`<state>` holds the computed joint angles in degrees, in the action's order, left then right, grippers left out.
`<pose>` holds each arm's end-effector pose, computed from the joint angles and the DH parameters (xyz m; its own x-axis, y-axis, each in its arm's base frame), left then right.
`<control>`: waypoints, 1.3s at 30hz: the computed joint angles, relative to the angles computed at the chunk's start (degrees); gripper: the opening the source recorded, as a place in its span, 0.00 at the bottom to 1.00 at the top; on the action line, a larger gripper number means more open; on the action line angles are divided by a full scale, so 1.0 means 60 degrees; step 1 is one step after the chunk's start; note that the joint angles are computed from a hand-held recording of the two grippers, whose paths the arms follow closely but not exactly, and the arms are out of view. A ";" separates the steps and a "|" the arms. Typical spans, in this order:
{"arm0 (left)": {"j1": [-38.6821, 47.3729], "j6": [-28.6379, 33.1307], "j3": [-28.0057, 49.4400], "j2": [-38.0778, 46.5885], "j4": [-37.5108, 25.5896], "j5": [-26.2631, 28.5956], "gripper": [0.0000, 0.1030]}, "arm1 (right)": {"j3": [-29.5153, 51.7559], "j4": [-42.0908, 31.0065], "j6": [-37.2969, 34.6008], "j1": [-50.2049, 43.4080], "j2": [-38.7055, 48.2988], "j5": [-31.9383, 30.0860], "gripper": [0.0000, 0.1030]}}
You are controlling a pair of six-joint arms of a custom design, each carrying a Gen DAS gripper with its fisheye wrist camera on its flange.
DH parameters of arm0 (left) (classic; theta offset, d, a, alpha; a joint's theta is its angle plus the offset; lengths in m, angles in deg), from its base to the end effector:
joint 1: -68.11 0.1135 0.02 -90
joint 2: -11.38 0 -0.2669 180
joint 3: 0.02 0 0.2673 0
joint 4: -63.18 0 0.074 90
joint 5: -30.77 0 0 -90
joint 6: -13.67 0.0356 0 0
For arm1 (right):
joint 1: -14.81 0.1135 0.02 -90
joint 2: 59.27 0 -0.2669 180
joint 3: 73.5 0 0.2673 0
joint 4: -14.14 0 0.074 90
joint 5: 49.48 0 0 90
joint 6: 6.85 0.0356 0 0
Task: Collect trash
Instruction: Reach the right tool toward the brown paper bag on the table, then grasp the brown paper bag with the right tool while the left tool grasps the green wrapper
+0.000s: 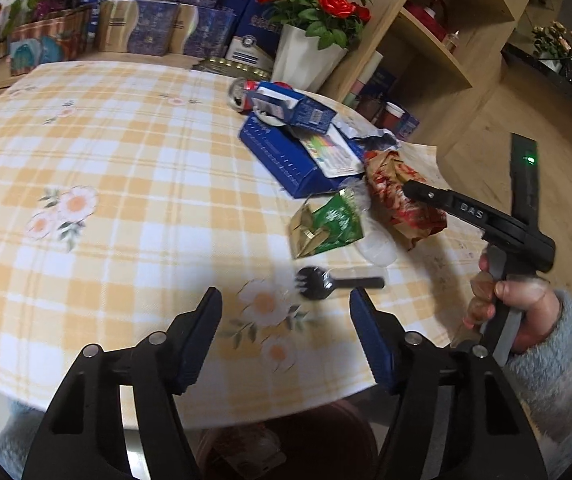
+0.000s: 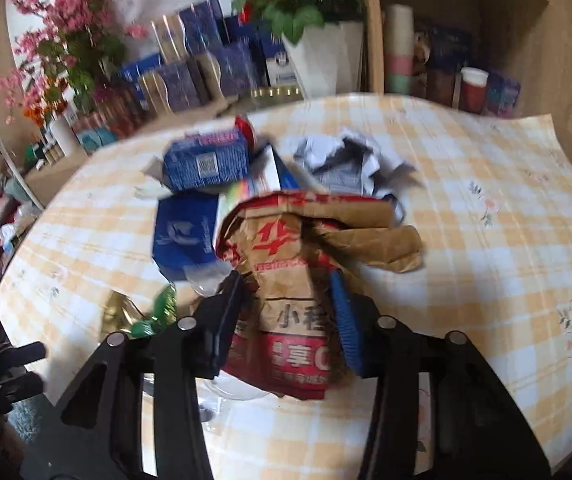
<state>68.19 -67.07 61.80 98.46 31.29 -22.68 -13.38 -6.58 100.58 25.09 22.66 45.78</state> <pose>0.3038 -0.0208 0.1798 -0.7773 0.1282 -0.6159 0.4529 0.7935 -0.4065 0.3069 0.0524 0.2045 -0.6679 0.1820 -0.7216 0.0931 0.9825 0.1616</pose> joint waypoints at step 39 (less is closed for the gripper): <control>-0.0450 0.0114 0.2197 0.0757 -0.1413 0.0509 0.11 | -0.2060 -0.1792 0.1070 0.1178 -0.5661 0.0964 0.35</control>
